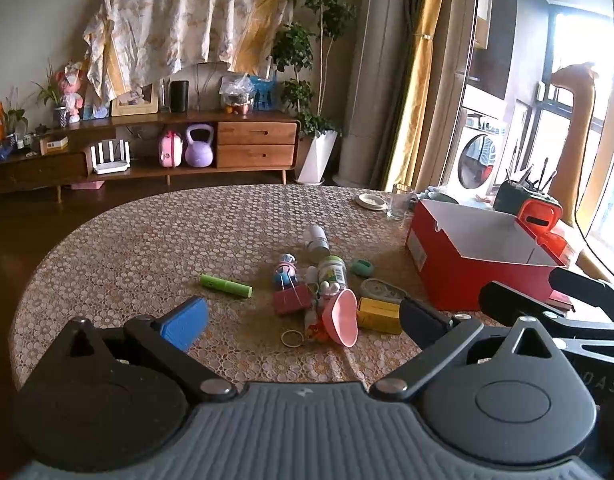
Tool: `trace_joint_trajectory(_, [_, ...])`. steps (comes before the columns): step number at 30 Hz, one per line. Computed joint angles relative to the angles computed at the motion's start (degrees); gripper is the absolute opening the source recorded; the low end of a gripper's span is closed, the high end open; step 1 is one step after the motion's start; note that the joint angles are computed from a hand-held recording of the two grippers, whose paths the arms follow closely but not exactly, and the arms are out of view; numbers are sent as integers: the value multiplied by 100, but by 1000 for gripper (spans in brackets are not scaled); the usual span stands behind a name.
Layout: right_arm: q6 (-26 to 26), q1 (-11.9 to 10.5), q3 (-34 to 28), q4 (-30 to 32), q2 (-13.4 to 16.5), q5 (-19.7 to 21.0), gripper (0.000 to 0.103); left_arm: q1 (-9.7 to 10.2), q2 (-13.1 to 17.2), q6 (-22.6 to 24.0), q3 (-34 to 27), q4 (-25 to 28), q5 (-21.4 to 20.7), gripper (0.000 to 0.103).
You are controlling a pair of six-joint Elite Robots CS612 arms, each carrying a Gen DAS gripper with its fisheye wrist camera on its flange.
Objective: Organize rigid objects
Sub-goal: 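Move both tools toward the cluster of items on the table, then grasp the pink heart cup with the left tool while the right tool grasps the yellow box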
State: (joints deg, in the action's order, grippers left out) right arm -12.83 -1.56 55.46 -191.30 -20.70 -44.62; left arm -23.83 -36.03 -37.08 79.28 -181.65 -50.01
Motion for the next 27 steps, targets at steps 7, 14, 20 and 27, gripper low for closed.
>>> trace_joint_trajectory(7, [-80, 0, -34, -33, 24, 88, 103, 26, 9, -42, -17, 37, -114, 103])
trace_joint_trajectory(14, [-648, 44, -165, 609, 36, 131, 103, 70, 46, -43, -117, 217, -127, 103])
trace_joint_trajectory(20, [-1207, 107, -452, 1422, 128, 140, 102, 191, 148, 14, -330, 443, -242, 103])
trace_joint_trajectory(27, [-1653, 231, -1051, 2253, 388, -38, 100, 406, 362, -107, -659, 754, -451, 103])
